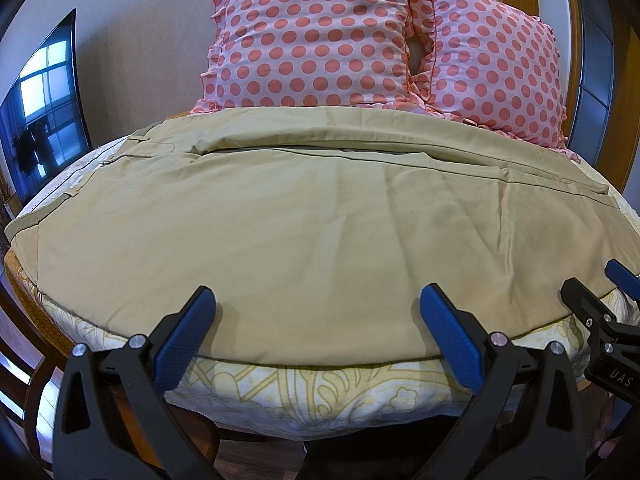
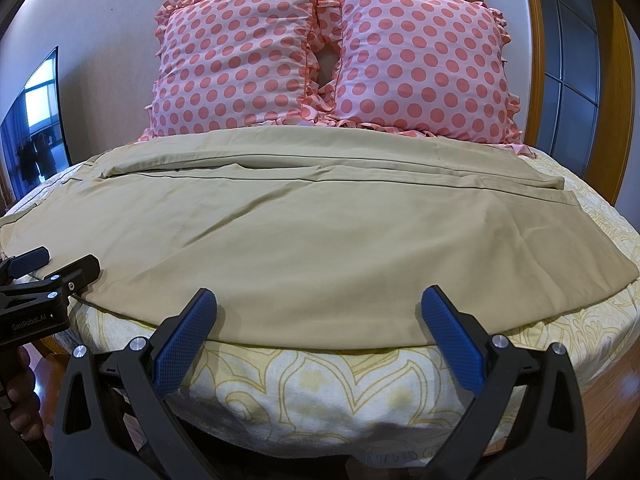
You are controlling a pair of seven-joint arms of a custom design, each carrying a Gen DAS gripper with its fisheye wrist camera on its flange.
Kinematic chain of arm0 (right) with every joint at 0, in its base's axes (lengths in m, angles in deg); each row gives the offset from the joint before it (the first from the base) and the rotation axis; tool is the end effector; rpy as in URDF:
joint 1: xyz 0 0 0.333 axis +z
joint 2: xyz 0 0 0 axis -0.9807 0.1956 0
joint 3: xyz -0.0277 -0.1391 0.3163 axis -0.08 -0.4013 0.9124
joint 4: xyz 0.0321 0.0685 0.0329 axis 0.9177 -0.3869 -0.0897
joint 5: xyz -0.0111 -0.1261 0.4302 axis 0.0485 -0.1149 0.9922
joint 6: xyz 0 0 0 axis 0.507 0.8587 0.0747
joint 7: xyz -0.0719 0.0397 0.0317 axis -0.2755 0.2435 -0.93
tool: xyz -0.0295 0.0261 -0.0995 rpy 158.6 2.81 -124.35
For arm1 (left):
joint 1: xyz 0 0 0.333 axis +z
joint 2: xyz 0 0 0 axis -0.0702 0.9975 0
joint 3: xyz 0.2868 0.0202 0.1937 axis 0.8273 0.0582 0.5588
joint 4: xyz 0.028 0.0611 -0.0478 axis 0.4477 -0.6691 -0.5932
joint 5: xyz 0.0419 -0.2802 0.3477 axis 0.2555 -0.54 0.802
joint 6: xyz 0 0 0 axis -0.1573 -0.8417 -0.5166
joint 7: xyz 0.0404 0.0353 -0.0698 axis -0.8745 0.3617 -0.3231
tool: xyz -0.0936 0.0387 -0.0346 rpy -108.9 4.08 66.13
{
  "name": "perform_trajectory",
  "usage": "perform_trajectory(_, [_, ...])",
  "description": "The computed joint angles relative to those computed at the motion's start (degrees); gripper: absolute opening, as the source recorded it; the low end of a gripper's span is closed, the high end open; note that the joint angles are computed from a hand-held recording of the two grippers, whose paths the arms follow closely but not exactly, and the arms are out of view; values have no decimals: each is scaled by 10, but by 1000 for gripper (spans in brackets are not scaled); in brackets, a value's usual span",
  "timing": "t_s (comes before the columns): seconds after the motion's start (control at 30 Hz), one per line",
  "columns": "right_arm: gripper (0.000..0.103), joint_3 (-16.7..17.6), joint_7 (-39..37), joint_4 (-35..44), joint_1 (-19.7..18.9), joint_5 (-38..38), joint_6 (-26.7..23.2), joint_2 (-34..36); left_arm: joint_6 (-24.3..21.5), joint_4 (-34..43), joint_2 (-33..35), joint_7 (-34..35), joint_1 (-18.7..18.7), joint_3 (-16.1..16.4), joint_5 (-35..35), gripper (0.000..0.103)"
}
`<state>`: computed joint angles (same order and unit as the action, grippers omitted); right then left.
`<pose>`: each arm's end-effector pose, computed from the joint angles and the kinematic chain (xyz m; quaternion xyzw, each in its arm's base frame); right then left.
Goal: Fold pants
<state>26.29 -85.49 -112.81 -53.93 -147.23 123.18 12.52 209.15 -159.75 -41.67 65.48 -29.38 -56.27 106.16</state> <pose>0.4345 0.3441 0.4678 -0.5408 0.7103 -0.3461 0.2885 0.5425 -0.4415 0.4269 -0.5323 0.7257 -0.3447 0.2667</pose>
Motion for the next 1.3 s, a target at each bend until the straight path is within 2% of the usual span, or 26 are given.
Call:
perform_trajectory(0.37, [102,-1,0,-3,2,0,4,0,2,0,0,3,1,0,-1,101])
perform_trajectory(0.47, [102,-16,-42,-2,-2,37,29,-6,1,1,-4,73,14,-17,-69,101])
perform_trajectory(0.6, [102,-34,-65,0,-34,44,41,-38,-6,27,7,135,21,-20,-137,101])
perform_trajectory(0.7, [102,-52,-92,27,-68,66,34,-34,-6,55,19,128,12,-5,-130,101])
perform_trajectory(0.87, [102,-99,-144,142,-131,130,-38,64,-23,128,53,127,-4,10,-115,101])
perform_trajectory(1.03, [75,-145,-177,268,-169,207,-94,183,-39,197,93,152,-20,21,-123,101])
perform_trajectory(1.2, [64,-172,-174,346,-197,293,-119,263,-32,236,124,187,-20,21,-163,101])
perform_trajectory(1.3, [58,-179,-196,377,-195,297,-153,292,-35,250,138,213,-22,22,-185,101])
